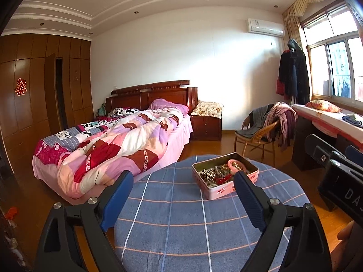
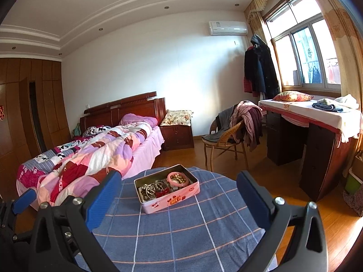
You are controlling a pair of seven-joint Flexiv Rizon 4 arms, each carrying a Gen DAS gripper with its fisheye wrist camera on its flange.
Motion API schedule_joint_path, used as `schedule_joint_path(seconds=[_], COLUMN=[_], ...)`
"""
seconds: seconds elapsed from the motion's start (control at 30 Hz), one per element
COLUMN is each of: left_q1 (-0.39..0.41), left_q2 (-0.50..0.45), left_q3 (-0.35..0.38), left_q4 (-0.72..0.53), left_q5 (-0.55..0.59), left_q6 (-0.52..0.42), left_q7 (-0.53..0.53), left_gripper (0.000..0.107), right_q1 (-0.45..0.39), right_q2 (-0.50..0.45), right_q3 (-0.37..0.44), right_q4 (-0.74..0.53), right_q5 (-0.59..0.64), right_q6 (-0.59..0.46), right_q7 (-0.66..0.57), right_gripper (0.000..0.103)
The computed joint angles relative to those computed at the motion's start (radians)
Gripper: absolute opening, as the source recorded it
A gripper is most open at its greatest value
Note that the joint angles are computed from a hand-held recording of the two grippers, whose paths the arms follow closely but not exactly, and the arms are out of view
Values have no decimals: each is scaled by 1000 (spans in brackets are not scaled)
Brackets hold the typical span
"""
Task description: Organize jewelry
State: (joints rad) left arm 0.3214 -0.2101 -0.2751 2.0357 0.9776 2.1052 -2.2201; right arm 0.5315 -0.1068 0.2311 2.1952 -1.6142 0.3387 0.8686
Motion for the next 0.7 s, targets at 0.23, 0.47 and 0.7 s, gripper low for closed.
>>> schedule_joint_path(seconds=[0.23,0.47,0.7], left_q1=[-15,-1,0], left_q2=[15,22,23], left_q3=[18,7,6], left_q4=[8,3,-1], left_q5=[3,26,37], left_q6=[3,-12,-16], left_q7=[7,-34,-47], left_gripper=[91,91,91], right_q1=[5,11,13], right_q2=[0,-3,0], right_q3=[4,5,5], right_q4=[2,-2,-3], right_q5=[2,8,8], right_q6=[-4,-6,-9], right_q7=[9,-6,-7], right_gripper=[103,103,103])
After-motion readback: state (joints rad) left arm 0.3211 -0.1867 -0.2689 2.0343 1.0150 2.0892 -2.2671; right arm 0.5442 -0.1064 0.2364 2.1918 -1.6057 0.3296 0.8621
